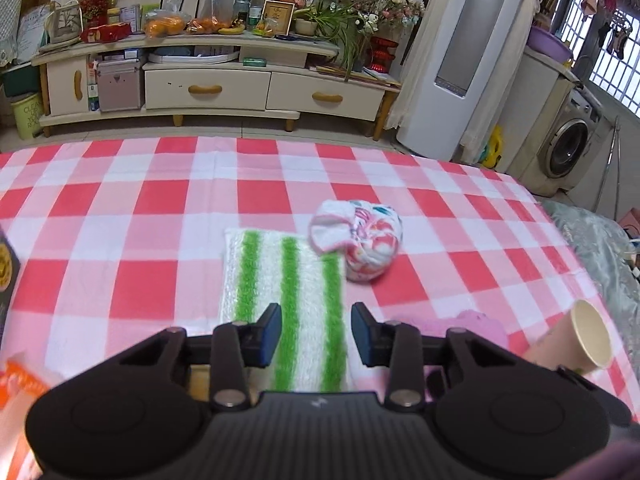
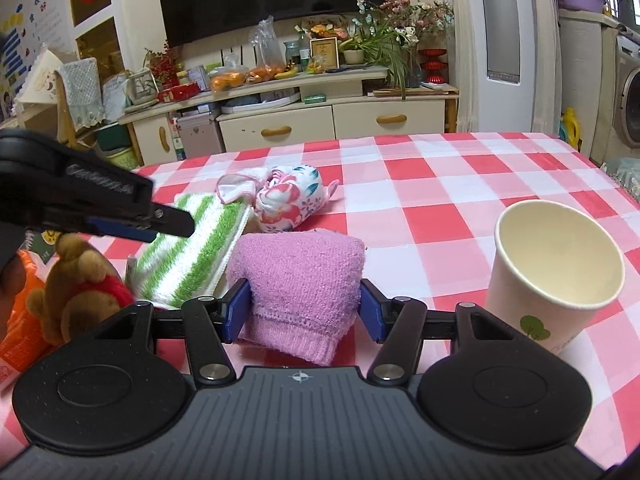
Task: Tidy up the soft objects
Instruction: 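Grasp the green-striped scrub pad with the left gripper while the right grasps the pink sock, then lift the scrub pad and pink sock and carry them toward the cardboard box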
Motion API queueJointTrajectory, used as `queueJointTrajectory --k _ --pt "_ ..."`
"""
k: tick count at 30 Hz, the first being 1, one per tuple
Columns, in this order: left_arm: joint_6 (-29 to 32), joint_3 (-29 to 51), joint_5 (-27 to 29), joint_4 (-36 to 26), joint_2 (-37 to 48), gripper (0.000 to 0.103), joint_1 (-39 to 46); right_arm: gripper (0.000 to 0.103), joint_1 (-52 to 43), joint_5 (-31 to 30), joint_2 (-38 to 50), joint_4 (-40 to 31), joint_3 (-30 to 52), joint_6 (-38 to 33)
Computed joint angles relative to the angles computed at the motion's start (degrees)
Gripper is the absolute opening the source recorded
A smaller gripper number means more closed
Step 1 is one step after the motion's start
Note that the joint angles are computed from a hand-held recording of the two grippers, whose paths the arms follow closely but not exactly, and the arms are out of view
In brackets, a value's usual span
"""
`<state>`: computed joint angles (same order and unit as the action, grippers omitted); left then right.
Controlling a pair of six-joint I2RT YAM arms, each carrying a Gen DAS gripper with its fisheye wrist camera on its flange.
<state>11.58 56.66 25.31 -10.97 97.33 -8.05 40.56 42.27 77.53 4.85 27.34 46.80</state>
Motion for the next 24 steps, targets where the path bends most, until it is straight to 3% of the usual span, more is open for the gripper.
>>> queueJointTrajectory --k 3,8,18,24 --pt "0.8 -2.1 0.8 -0.5 -2.2 0.039 1.5 0.071 0.5 -0.5 -0.9 -0.1 -0.6 1.9" --pt "0.6 -1.4 -3.0 1.9 -0.9 0.068 1.6 0.071 1.9 0.4 -1.0 -1.0 -0.5 3.1" --pt "-3.3 16.7 -3.3 -8.3 15.5 0.07 -0.3 0.072 -2.4 -3.4 3.6 4.4 1.2 -5.5" --pt "-4.8 18.3 1.3 -10.1 17.7 0.075 0.9 0.072 -3.8 -4.3 8.9 4.9 4.9 -10.6"
